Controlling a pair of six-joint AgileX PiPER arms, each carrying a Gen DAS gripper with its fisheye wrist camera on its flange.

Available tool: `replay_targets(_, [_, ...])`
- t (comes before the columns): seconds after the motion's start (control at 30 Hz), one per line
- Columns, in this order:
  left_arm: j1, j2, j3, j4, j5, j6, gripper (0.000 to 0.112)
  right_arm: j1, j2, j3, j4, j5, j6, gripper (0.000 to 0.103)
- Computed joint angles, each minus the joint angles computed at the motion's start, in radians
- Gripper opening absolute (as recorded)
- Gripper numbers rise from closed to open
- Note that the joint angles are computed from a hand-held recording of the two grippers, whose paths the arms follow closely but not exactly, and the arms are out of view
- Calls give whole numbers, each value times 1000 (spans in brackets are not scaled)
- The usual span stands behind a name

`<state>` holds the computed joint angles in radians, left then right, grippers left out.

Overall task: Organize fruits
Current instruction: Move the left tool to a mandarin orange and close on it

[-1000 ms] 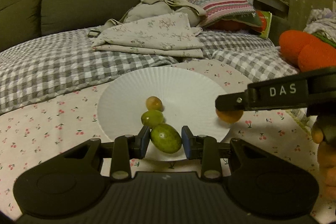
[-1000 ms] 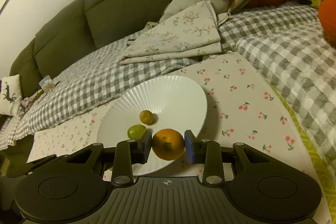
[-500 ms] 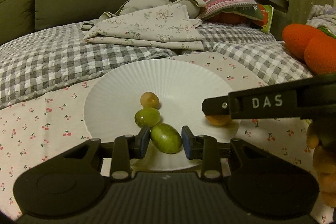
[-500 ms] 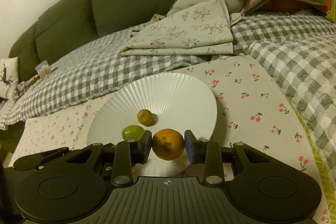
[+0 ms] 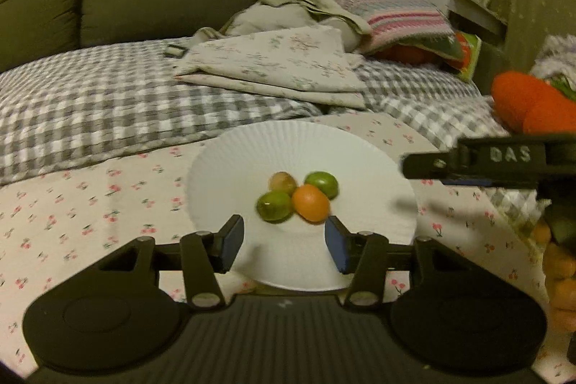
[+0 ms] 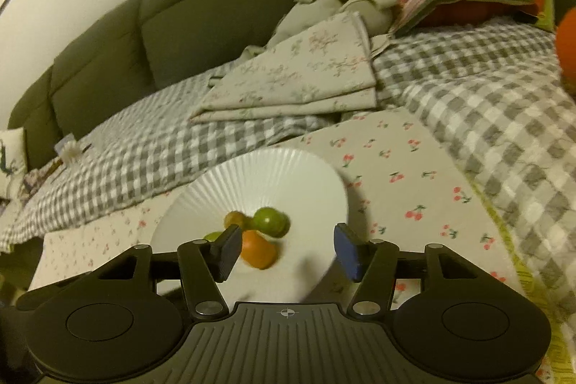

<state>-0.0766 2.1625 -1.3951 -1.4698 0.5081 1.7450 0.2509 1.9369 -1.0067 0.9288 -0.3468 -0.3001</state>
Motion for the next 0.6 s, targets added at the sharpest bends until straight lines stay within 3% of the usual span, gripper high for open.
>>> replay_targets(0.43, [139, -80, 12, 231, 34, -336, 55, -6, -155, 186, -170, -75, 286, 64])
replay_targets(0.6, [158, -110, 47, 376, -17, -477, 61, 42, -203, 232, -173, -89, 288, 70])
